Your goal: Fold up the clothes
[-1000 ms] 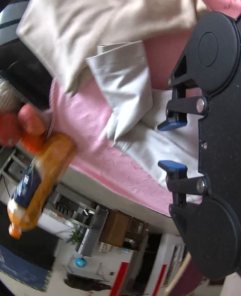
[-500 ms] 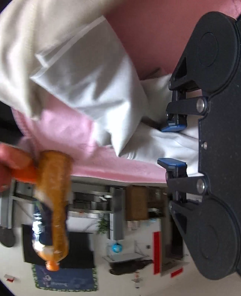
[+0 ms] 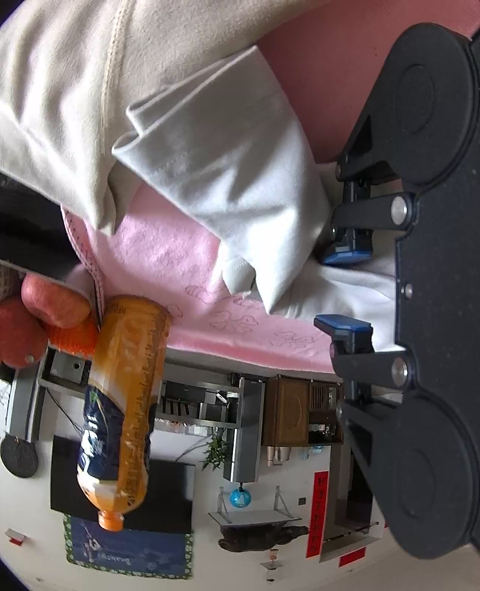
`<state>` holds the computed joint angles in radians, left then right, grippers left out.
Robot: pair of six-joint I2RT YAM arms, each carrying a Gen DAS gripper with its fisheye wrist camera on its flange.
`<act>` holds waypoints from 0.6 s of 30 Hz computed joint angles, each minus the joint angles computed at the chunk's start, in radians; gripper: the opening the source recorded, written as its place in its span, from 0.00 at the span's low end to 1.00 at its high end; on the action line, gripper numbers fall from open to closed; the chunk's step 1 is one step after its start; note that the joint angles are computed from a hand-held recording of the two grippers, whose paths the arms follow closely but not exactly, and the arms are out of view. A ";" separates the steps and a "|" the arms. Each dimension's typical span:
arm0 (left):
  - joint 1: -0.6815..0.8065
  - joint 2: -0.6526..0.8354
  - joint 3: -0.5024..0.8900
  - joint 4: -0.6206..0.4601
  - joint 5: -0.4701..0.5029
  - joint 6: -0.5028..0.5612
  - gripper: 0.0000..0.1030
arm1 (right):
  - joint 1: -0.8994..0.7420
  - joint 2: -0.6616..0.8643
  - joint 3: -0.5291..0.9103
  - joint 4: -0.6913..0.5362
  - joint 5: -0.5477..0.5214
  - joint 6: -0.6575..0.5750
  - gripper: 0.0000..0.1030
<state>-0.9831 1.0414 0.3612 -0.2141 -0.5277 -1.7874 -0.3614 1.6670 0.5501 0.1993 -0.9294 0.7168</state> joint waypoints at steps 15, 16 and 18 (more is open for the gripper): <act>-0.360 -0.124 0.380 -0.491 -0.248 -0.096 0.00 | -0.232 -0.525 0.178 -0.820 -0.127 -0.423 0.02; -0.407 -0.115 0.444 -0.548 -0.313 -0.114 0.00 | -0.283 -0.544 0.246 -0.931 -0.167 -0.488 0.02; -0.527 -0.079 0.582 -0.678 -0.485 -0.168 0.00 | -0.406 -0.541 0.413 -1.179 -0.275 -0.658 0.02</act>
<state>-1.5103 0.9623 0.9432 -0.8923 -1.0127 -1.9554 -0.7674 1.1256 0.9627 -0.9797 -1.2039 0.0591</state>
